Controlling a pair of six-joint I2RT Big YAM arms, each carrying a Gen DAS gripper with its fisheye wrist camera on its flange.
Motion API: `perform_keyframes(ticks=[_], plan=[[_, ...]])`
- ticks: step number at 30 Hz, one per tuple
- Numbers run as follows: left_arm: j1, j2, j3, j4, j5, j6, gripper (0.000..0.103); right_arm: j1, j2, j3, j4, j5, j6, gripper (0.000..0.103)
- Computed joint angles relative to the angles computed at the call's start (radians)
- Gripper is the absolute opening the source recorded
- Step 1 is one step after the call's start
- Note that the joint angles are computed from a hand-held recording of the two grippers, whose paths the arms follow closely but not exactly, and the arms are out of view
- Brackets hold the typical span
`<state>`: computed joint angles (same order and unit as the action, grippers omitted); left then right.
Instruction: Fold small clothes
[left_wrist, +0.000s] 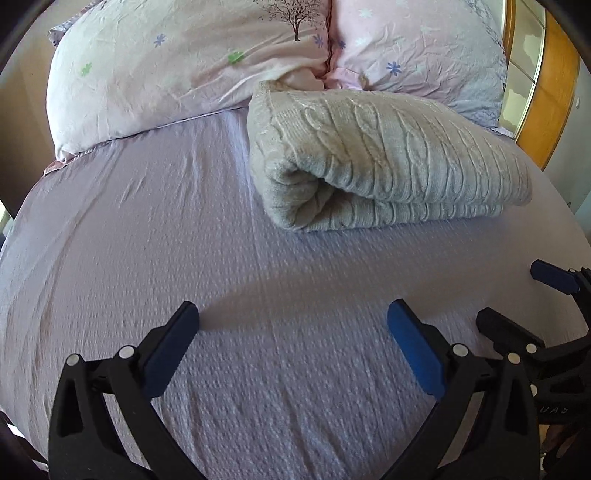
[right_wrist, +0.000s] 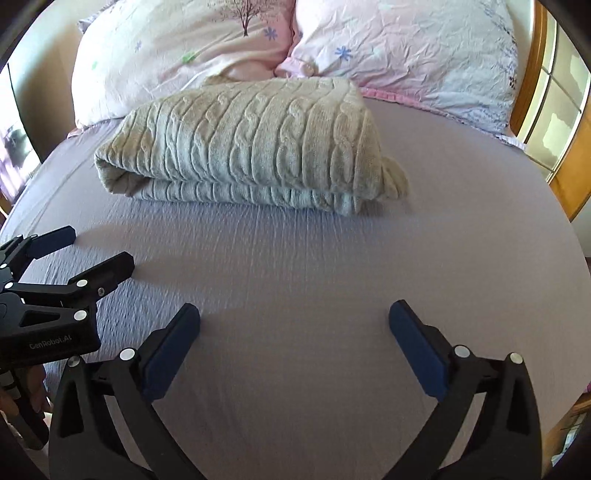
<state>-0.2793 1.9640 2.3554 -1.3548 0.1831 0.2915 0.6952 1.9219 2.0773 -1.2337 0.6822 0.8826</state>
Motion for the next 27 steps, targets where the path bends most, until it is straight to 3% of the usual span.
perform_keyframes(ticks=[27], plan=[[0.001,-0.014,-0.028,0.024,0.001,0.001,0.101,0.007,-0.010,-0.022,0.018,0.020,0.008,0.102]])
